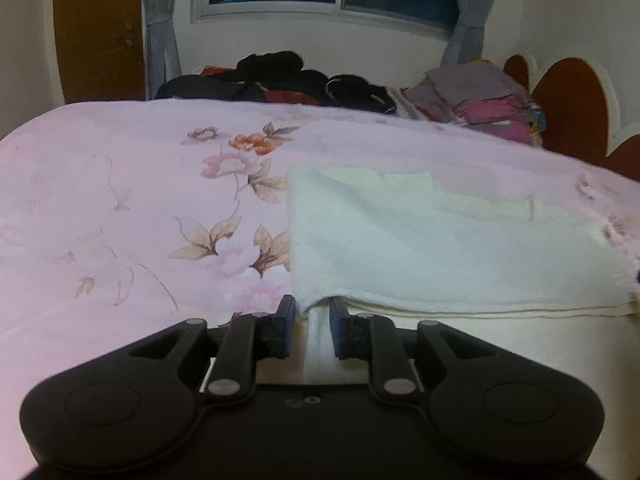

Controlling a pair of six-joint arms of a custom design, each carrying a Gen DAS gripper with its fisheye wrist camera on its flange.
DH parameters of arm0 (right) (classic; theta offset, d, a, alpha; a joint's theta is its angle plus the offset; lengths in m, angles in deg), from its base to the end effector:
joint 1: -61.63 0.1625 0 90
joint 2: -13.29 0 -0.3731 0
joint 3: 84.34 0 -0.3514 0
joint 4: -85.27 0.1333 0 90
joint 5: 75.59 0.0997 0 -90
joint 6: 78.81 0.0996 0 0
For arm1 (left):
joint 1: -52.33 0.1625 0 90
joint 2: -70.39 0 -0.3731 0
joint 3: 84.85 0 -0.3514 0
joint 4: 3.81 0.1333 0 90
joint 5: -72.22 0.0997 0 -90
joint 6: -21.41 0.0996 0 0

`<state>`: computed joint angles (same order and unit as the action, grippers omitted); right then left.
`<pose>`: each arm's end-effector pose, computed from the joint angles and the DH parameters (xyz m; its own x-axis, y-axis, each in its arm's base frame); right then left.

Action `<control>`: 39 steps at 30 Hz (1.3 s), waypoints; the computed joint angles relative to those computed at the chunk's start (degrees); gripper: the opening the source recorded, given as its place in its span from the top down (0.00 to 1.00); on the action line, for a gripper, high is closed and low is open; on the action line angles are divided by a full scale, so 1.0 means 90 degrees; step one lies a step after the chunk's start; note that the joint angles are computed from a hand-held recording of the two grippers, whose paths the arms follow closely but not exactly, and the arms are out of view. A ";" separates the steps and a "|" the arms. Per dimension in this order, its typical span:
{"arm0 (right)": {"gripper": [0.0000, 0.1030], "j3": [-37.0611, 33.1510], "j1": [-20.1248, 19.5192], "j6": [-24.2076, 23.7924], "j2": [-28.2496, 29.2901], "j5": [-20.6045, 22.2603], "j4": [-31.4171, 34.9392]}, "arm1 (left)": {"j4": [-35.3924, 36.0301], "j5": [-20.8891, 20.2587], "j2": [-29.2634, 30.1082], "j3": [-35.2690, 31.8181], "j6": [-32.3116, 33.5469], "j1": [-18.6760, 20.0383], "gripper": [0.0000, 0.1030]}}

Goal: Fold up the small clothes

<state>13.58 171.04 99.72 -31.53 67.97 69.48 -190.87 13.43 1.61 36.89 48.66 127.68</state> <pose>0.2038 -0.4183 0.0293 -0.7674 0.3913 0.5079 -0.2212 0.5819 -0.7826 0.0581 -0.5088 0.2380 -0.7336 0.2003 -0.6495 0.5821 0.6784 -0.4483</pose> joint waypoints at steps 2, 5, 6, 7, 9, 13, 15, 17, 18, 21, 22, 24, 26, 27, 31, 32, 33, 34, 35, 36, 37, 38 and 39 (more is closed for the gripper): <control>0.96 -0.0001 0.0083 -0.0415 -0.0025 -0.0025 -0.0256 | -0.0007 -0.0093 -0.0153 0.0090 0.0009 -0.0061 0.82; 0.96 -0.0323 0.0122 -0.0725 0.0183 -0.0193 -0.0084 | 0.0087 -0.0305 -0.0216 0.0047 -0.0116 -0.0159 0.82; 0.94 -0.0442 0.0095 -0.0735 0.0267 -0.0268 0.0019 | 0.0161 -0.0338 -0.0152 -0.0042 -0.0177 -0.0186 0.82; 0.86 -0.0575 0.0080 -0.0713 0.0368 -0.0324 0.0140 | 0.0178 -0.0343 -0.0050 -0.0140 -0.0220 -0.0205 0.82; 0.51 -0.0688 0.0074 -0.0799 0.0505 -0.0434 0.0098 | 0.0166 -0.0348 0.0246 -0.0407 -0.0226 -0.0207 0.82; 0.46 -0.0982 0.0065 -0.1092 0.0760 -0.0586 0.0099 | 0.0279 -0.0252 0.0875 -0.1014 -0.0329 -0.0119 0.82; 0.49 -0.1226 0.0020 -0.1118 0.0905 -0.0655 0.0278 | 0.0250 -0.0161 0.1192 -0.1320 -0.0312 -0.0080 0.82; 0.61 -0.1466 -0.0050 -0.1062 0.1026 -0.0755 0.0555 | 0.0144 -0.0093 0.1439 -0.1548 -0.0203 -0.0054 0.82; 0.66 -0.1561 -0.0089 -0.1057 0.1073 -0.0799 0.0643 | 0.0134 -0.0072 0.1539 -0.1672 -0.0168 -0.0035 0.82; 0.66 -0.1766 -0.0183 -0.1073 0.1185 -0.0898 0.0819 | 0.0297 -0.0073 0.1809 -0.2119 -0.0095 0.0080 0.80; 0.66 -0.1806 -0.0213 -0.1091 0.1205 -0.0934 0.0877 | 0.0403 -0.0010 0.1889 -0.2276 -0.0137 0.0134 0.80; 0.66 -0.1848 -0.0279 -0.1171 0.1234 -0.0942 0.0978 | 0.0527 -0.0114 0.1960 -0.2469 -0.0258 0.0273 0.80; 0.66 -0.1858 -0.0350 -0.1359 0.1278 -0.0778 0.0987 | 0.0377 -0.0100 0.1979 -0.2449 -0.0096 0.0288 0.80; 0.66 -0.1789 -0.0416 -0.1570 0.1271 -0.0670 0.0824 | 0.0280 -0.0090 0.1983 -0.2404 -0.0059 0.0286 0.80; 0.66 -0.1583 -0.0521 -0.1572 0.1061 -0.0620 0.0627 | 0.0131 0.0018 0.1952 -0.2293 -0.0068 0.0240 0.80; 0.66 -0.1447 -0.0497 -0.1639 0.0976 -0.0652 0.0463 | 0.0136 0.0076 0.1935 -0.2269 -0.0055 0.0201 0.80; 0.66 -0.1327 -0.0468 -0.1748 0.0915 -0.0637 0.0291 | 0.0125 0.0104 0.1923 -0.2239 -0.0028 0.0168 0.81; 0.66 -0.1306 -0.0461 -0.1826 0.0927 -0.0559 0.0247 | 0.0098 0.0133 0.1924 -0.2221 0.0000 0.0143 0.80; 0.66 -0.1400 -0.0491 -0.1813 0.1003 -0.0456 0.0413 | 0.0064 0.0179 0.1956 -0.2232 0.0041 0.0134 0.80; 0.66 -0.1359 -0.0517 -0.1842 0.0995 -0.0434 0.0383 | 0.0080 0.0200 0.1986 -0.2273 0.0035 0.0144 0.80; 0.66 -0.1266 -0.0534 -0.1831 0.0928 -0.0441 0.0291 | 0.0109 0.0204 0.1997 -0.2307 0.0004 0.0150 0.79; 0.66 -0.1236 -0.0519 -0.1739 0.0882 -0.0404 0.0281 | 0.0181 0.0229 0.1994 -0.2342 -0.0042 0.0143 0.79; 0.66 -0.1142 -0.0503 -0.1716 0.0800 -0.0372 0.0125 | 0.0234 0.0253 0.1990 -0.2358 -0.0077 0.0133 0.79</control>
<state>3.31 166.51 84.27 -24.33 64.62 70.61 -188.76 15.70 19.52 15.67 47.96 128.88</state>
